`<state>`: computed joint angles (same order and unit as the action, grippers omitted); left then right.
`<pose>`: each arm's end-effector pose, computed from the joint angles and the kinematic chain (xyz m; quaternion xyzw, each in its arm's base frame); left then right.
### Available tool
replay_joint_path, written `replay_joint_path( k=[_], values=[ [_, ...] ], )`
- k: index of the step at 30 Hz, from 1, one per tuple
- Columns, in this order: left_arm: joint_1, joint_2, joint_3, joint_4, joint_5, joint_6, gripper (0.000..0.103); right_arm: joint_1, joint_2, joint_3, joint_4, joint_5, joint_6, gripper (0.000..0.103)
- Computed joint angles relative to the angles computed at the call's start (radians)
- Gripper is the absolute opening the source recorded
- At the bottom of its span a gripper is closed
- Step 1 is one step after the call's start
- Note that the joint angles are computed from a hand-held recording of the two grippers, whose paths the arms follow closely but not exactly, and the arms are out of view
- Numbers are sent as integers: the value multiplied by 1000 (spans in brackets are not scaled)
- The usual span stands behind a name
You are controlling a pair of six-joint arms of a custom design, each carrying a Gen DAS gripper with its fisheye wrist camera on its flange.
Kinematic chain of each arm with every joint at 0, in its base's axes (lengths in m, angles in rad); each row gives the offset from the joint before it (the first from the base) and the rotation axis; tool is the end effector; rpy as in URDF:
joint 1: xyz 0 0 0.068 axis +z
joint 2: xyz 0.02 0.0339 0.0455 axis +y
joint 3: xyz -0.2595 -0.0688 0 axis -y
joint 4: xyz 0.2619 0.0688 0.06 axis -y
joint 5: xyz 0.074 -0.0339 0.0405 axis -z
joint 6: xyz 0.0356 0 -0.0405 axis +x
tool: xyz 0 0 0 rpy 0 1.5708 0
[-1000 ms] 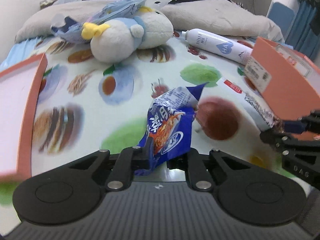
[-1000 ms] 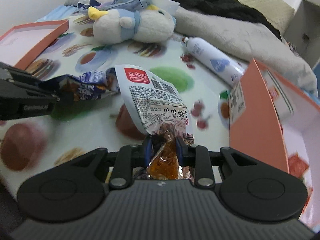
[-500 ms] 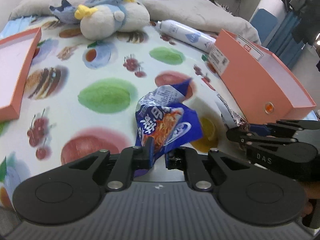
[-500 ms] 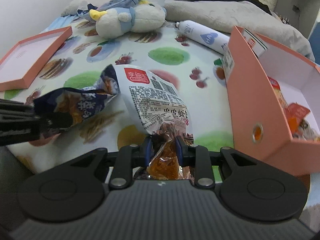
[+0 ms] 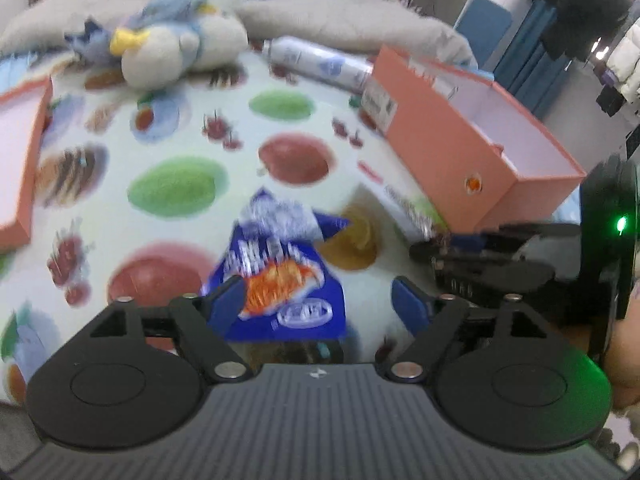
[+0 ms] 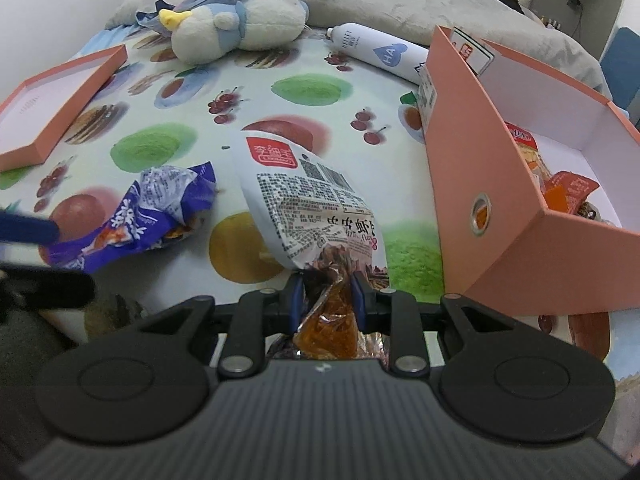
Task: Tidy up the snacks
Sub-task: 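Lift both held snacks and carry them toward the deep pink box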
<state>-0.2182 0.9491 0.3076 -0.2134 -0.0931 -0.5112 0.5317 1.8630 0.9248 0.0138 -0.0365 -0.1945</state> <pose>0.1827 -0.0371 0.1332 -0.1527 0.9232 -0.0841 0.3425 0.3131 0.1857 0.0988 -0.3421 0.8842 0.0703 0.3101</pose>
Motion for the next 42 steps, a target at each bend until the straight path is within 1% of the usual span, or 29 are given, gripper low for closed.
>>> replay_joint_path(
  k=[4, 6, 8, 10, 14, 19, 24, 26, 28, 30, 33, 36, 42],
  values=[
    [55, 98, 57, 30, -8, 87, 85, -4, -3, -4, 1, -3, 3, 29],
    [109, 170, 75, 82, 35, 128, 88, -4, -3, -3, 1, -3, 1, 29],
    [153, 273, 114, 115, 69, 170, 88, -7, 4, 6, -10, -8, 2, 29],
    [177, 371, 134, 177, 91, 212, 88, -8, 8, 10, -15, -13, 7, 29],
    [185, 553, 207, 218, 68, 254, 88, -8, 14, 13, -14, -14, 15, 29],
    [200, 687, 247, 269, 82, 265, 88, -8, 9, -2, 8, -18, 15, 29],
    [198, 722, 242, 307, 83, 232, 88, -16, 2, -11, 20, -28, 37, 29],
    [202, 717, 232, 321, 83, 211, 85, -17, 1, -12, 23, -30, 44, 29],
    [207, 708, 225, 325, 84, 189, 73, -20, 0, -13, 26, -35, 52, 29],
    [214, 697, 227, 313, 82, 169, 67, -24, -2, -11, 26, -41, 57, 29],
    [215, 683, 241, 272, 71, 139, 61, -25, -2, 5, -1, -34, 67, 29],
    [207, 660, 252, 231, 51, 121, 59, -36, -7, 24, -31, -45, 80, 29],
    [219, 589, 261, 174, 59, 65, 59, -44, -44, 40, -53, -60, 97, 29]
  ],
)
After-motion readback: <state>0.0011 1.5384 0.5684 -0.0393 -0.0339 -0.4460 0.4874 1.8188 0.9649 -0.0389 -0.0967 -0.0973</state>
